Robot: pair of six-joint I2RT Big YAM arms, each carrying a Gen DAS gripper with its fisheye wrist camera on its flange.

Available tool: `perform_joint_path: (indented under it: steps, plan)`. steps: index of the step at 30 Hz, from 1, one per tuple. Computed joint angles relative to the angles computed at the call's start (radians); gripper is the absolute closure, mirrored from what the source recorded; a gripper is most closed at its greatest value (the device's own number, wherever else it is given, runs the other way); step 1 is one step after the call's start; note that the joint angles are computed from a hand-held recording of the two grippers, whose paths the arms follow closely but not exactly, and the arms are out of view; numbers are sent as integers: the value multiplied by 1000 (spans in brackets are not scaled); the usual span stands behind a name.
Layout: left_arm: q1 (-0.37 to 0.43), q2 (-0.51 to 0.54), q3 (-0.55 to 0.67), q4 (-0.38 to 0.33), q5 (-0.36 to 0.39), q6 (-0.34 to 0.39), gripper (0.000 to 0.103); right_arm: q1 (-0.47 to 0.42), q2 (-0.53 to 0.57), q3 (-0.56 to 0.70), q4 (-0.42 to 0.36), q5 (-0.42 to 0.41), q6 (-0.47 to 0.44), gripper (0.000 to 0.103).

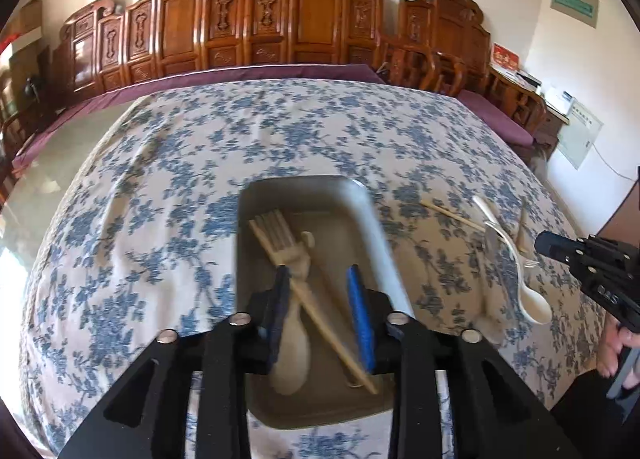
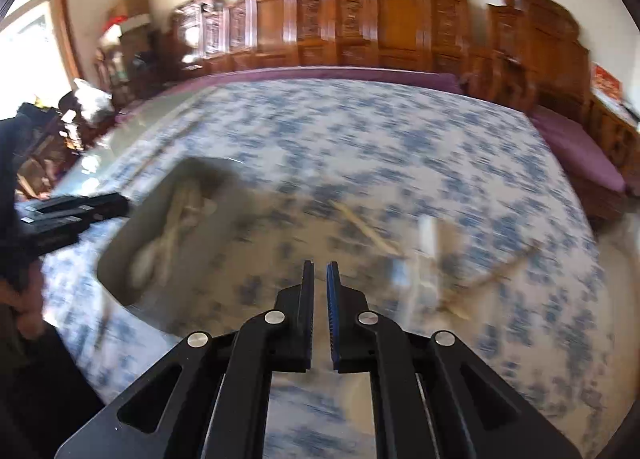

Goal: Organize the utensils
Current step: 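Lower the light chopstick into the grey tray and open the right tool, then grasp a white plastic spoon by its handle with the right tool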

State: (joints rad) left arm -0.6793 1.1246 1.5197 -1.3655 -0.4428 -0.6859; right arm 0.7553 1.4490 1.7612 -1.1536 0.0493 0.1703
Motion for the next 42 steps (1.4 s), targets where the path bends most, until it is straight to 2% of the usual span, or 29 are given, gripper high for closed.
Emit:
perform_joint_path:
  steps: [5, 9, 15, 21, 23, 25, 26, 27, 29, 34, 42]
  plan:
    - [-37, 21, 10, 14, -15, -16, 50, -66, -45, -108, -2, 48, -15, 94]
    - [-62, 34, 14, 29, -27, -28, 49, -81, -67, -179, 31, 10, 46, 88]
    - [-82, 51, 19, 43, -21, -31, 49, -62, -38, -164, 12, 7, 42, 88]
    - [-101, 63, 26, 47, -30, -35, 49, -42, 13, -141, -34, 94, 16, 84]
    - [-106, 70, 29, 43, -31, -36, 49, -47, 14, -142, -26, 87, 17, 82]
    - [-111, 75, 32, 39, -31, -37, 49, -54, 12, -145, -23, 76, 21, 83]
    - [-114, 77, 33, 38, -31, -37, 49, -56, 11, -146, -21, 72, 20, 90]
    - [-117, 83, 36, 35, -28, -39, 49, -60, 8, -148, -19, 58, 19, 90]
    - [-123, 88, 40, 34, -26, -39, 49, -65, 0, -154, -9, 42, 24, 91]
    - [-144, 118, 65, 23, -27, -32, 49, -78, -50, -184, 73, 17, 29, 92]
    - [-176, 180, 109, 17, 30, -34, 49, -117, -72, -194, 103, 3, 45, 91]
